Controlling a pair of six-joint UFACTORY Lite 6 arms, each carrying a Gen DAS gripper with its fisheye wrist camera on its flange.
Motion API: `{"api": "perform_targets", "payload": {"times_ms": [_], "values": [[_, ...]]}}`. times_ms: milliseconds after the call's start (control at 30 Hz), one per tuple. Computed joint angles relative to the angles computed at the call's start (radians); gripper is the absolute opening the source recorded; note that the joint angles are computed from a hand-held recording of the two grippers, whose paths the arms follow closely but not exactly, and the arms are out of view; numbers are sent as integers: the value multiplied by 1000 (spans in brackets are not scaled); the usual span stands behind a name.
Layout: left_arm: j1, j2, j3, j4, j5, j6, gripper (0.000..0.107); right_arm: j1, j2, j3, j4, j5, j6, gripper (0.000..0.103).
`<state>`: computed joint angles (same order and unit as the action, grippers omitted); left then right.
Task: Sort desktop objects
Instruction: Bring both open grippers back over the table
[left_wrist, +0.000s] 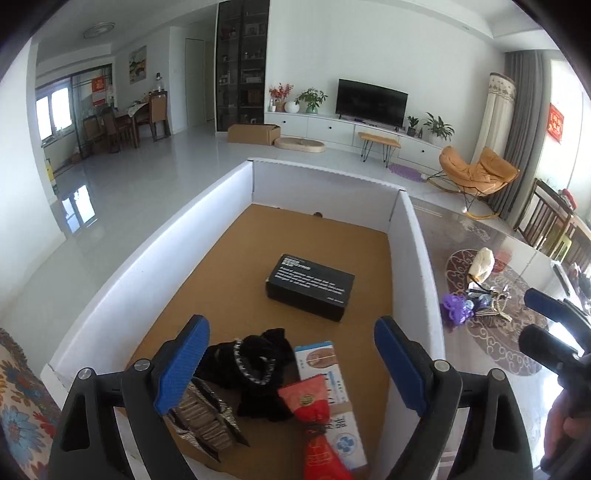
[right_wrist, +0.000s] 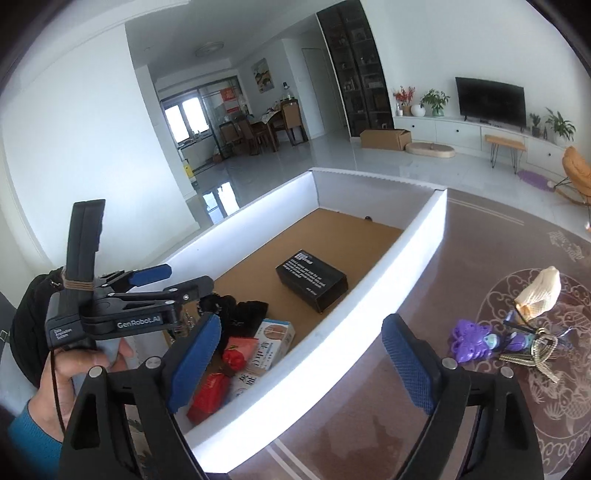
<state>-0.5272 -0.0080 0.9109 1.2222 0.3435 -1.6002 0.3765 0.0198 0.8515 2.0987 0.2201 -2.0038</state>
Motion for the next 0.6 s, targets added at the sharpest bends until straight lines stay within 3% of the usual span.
{"api": "perform_targets", "payload": {"times_ms": [100,200,267,433,533,600], "values": [[-173,11,53,20,6,-52,91,-159,-90,-141,101,8,-184,95],[-343,115,168,20,17,-67,95,-377,-89,-224,-20,29,-182,95],[-415,244,276,-19,13,-37,102,-530,-59,-267,-35,47,-257,95],[-474,697,663,-289,35,206,102,-808,75,-284,-45,46,-445,95],[-485,923,910,-389,107,307,102,-911,92,-312,-75,78,-479,95],[-482,1004,992,-392,103,303,102,-941,100,-317,-81,94,-490,95]]}}
